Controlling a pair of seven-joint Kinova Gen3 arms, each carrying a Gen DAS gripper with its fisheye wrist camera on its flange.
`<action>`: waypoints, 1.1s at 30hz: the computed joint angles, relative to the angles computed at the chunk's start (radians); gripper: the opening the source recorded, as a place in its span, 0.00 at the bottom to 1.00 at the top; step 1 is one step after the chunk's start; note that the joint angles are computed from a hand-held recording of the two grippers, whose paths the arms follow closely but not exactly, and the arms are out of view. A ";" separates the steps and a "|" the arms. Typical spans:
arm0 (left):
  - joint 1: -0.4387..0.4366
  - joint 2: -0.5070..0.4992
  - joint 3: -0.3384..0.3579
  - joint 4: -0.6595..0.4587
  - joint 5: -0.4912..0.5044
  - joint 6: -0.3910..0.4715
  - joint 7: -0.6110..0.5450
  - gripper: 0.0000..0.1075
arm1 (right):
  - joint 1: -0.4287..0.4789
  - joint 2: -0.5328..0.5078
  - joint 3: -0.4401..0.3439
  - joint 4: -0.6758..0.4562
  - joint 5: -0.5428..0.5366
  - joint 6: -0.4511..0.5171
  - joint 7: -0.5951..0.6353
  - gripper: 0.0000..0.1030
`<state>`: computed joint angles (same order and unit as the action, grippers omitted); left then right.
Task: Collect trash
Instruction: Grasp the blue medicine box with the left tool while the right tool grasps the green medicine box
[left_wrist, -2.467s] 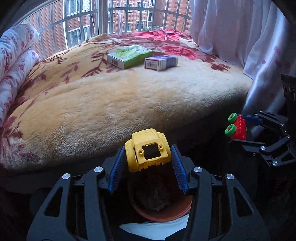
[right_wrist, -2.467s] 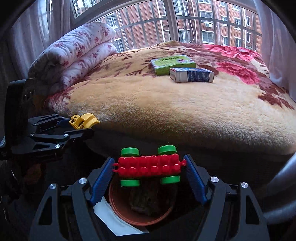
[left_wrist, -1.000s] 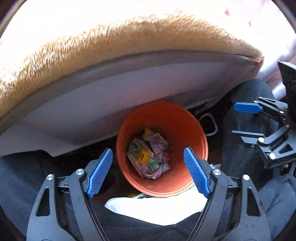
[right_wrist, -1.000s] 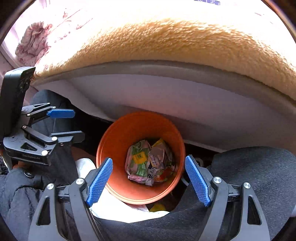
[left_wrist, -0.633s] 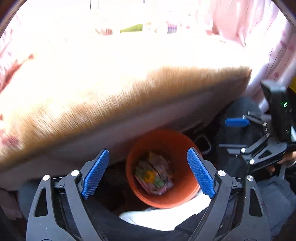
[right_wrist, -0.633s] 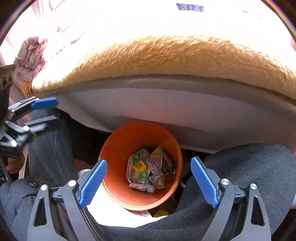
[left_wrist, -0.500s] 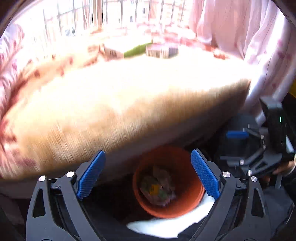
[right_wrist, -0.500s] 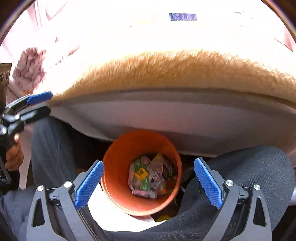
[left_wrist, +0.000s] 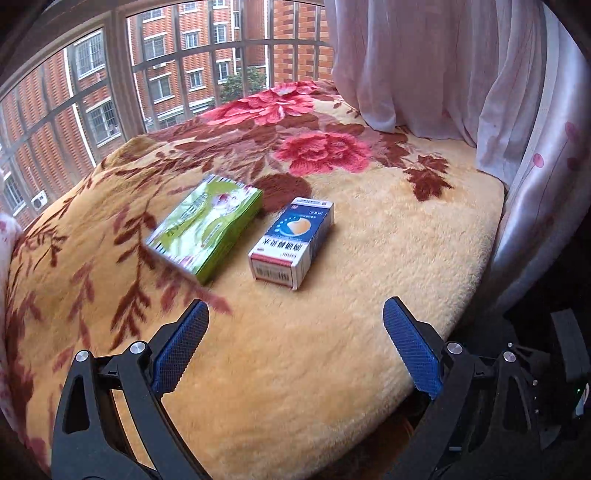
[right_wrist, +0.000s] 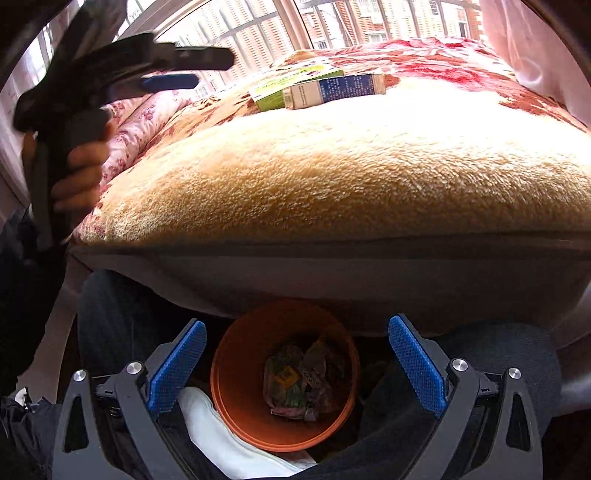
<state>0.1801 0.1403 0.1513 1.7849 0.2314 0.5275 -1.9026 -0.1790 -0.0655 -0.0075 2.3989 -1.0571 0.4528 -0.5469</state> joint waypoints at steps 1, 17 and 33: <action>0.002 0.033 -0.005 -0.042 0.012 0.028 -0.024 0.86 | 0.004 0.006 0.008 -0.003 -0.015 0.011 0.014 0.95; -0.026 0.380 0.036 -0.477 0.029 0.353 -0.115 0.86 | 0.116 0.102 -0.007 -0.030 -0.133 0.065 0.139 0.95; 0.058 0.484 -0.017 -0.582 -0.066 0.372 0.004 0.53 | 0.190 0.160 -0.026 -0.049 -0.158 0.096 0.183 0.95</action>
<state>0.2380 0.6246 0.1347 1.2029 0.1659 0.9000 -1.8988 0.0115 0.0949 -0.0336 2.3499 -1.2150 0.5490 -0.3642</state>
